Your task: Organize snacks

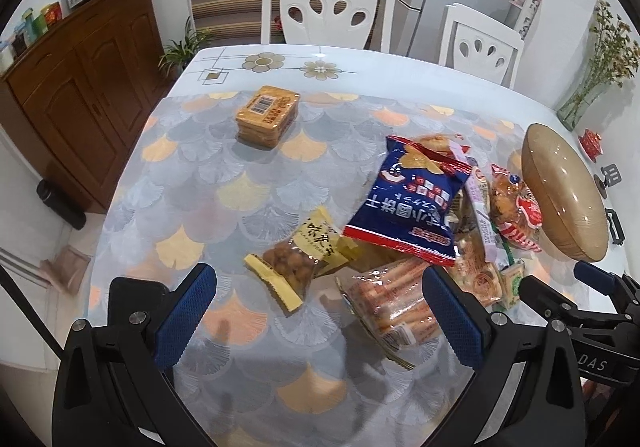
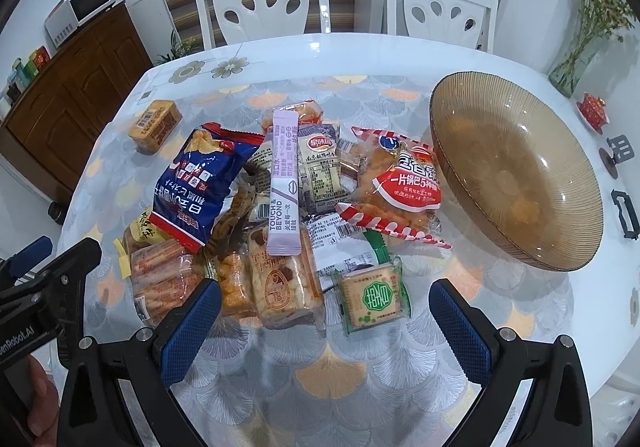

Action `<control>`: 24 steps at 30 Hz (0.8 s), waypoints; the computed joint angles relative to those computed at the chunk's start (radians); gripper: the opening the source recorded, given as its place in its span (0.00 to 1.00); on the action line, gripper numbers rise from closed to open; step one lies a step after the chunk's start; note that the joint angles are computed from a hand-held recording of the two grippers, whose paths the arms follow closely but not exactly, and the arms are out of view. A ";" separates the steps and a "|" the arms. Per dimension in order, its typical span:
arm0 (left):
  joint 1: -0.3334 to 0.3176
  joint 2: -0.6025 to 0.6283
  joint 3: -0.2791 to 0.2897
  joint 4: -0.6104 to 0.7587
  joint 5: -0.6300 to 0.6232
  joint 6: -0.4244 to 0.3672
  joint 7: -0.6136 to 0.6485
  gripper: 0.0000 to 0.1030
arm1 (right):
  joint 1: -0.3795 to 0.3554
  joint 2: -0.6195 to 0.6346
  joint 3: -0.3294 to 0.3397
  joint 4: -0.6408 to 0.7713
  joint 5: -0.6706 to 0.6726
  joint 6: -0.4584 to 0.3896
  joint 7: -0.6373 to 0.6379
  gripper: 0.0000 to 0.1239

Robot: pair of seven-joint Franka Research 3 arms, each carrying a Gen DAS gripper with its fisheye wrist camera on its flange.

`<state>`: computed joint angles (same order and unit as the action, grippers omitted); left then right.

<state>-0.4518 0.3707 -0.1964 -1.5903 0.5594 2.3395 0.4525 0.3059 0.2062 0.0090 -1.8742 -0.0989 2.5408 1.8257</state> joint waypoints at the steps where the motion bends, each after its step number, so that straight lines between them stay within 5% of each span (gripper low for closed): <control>1: 0.000 -0.001 0.001 -0.002 0.000 0.000 -0.002 0.99 | 0.001 0.001 -0.001 0.001 -0.004 -0.001 0.003 0.83; 14: 0.012 0.005 -0.005 0.003 -0.017 0.013 0.028 0.99 | 0.005 0.013 -0.002 0.016 -0.008 -0.013 -0.002 0.83; 19: 0.070 0.038 -0.037 0.031 -0.134 0.096 0.186 0.99 | -0.015 0.035 0.003 0.050 0.042 -0.018 -0.045 0.79; 24: 0.101 0.128 -0.057 0.147 -0.267 0.070 0.358 0.99 | -0.038 0.087 0.015 0.130 0.140 -0.053 -0.114 0.71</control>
